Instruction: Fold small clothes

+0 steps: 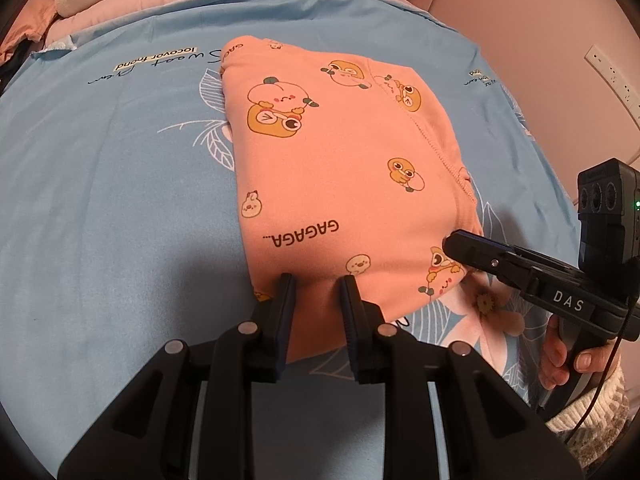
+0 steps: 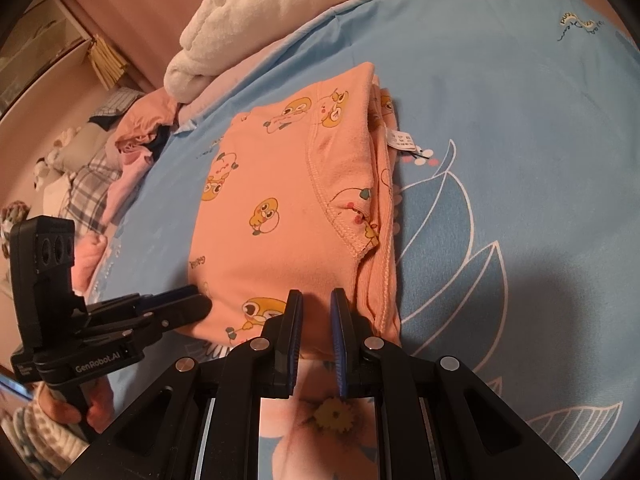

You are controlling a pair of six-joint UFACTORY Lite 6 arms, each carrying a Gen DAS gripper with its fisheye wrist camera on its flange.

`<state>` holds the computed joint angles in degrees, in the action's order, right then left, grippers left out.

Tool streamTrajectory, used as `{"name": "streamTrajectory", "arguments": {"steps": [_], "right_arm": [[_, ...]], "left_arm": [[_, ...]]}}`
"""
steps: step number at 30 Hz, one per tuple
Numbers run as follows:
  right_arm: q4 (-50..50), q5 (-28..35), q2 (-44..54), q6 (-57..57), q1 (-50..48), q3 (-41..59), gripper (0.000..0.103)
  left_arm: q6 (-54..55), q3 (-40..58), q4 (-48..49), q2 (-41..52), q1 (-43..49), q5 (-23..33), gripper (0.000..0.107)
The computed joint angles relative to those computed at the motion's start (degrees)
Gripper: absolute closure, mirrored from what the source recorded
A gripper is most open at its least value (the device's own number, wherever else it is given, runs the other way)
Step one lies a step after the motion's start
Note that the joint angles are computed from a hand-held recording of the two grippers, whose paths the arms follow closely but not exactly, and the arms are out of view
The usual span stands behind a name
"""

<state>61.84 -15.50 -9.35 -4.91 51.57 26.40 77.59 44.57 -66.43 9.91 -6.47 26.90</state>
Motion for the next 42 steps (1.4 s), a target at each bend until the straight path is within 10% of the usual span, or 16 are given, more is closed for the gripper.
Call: {"name": "streamTrajectory", "arguments": {"steps": [10,15,24,42], "right_arm": [[1.1,0.33,-0.37,-1.09,-0.22,0.01,0.09],[-4.2,0.12,-4.16,5.51,0.73,-1.93,0.068],[16.92,-2.5,-11.11,-12.98,2.58,-4.14,0.053],[-3.48,3.34,-11.55,6.04,-6.77,-7.02,0.042]], "left_arm": [[-3.13,0.02,2.18,-1.08,-0.3,-0.03,0.083],[-6.62,-1.21,4.18,-5.14,0.93,1.23,0.043],[-8.6,0.57,4.52,-4.82,3.46,3.36,0.043],[-10.72,7.48,4.59,3.8,1.06,2.57,0.041]]}}
